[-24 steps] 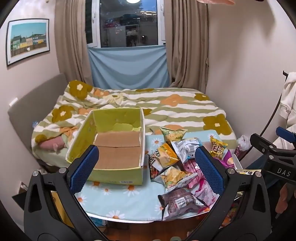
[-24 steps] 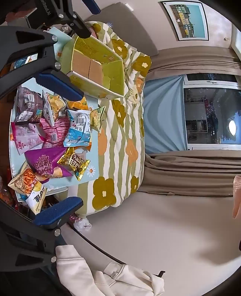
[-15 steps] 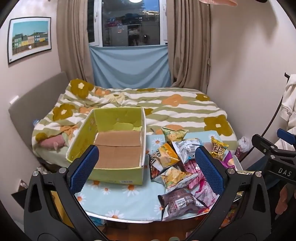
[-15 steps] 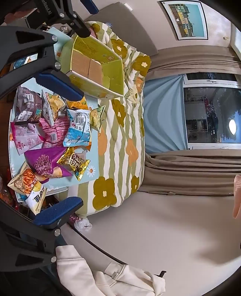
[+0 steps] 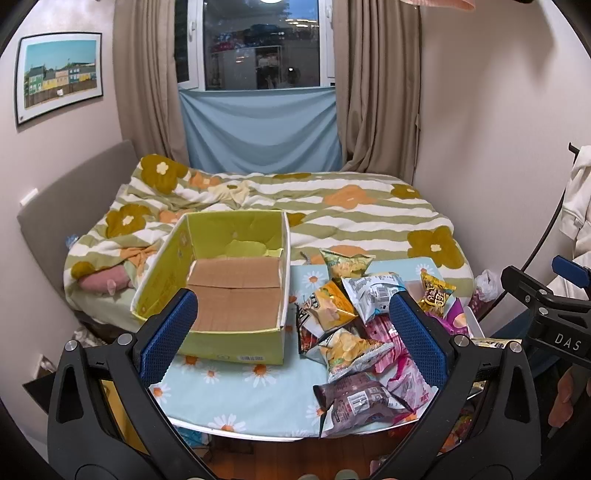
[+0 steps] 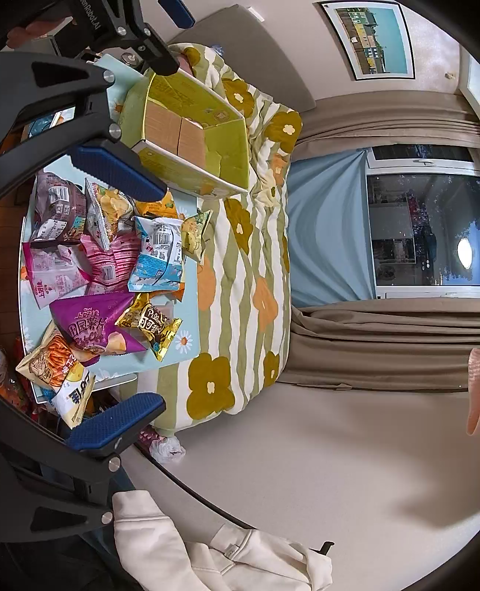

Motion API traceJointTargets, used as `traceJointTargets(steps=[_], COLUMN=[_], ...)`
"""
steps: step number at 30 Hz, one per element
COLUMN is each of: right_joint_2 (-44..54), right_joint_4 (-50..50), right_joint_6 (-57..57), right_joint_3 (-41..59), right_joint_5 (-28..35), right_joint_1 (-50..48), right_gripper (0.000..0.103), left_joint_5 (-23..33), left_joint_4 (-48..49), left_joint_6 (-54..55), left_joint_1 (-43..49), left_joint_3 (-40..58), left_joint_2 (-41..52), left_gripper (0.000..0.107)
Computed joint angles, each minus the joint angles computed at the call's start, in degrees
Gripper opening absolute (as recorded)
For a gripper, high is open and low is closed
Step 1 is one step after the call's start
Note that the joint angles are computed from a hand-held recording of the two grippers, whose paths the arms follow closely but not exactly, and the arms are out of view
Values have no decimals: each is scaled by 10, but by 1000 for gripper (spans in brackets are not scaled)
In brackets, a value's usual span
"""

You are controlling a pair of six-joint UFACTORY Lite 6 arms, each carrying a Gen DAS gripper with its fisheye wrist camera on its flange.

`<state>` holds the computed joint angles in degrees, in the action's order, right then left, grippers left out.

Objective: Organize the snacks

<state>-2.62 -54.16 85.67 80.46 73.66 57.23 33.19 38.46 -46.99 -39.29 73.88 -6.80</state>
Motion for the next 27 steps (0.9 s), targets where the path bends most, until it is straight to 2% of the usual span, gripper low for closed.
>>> traceJointTargets(steps=[27], right_joint_2=[-17], right_joint_4=[-2], right_joint_6=[17], right_joint_3=[-30], right_joint_5=[0], right_joint_1=[9], right_gripper=[103], left_joint_5=[16], left_joint_4=[17], left_joint_6=[-28], left_joint_1=[-24], left_joint_3=[-8], left_joint_2=[-6], left_gripper=[103])
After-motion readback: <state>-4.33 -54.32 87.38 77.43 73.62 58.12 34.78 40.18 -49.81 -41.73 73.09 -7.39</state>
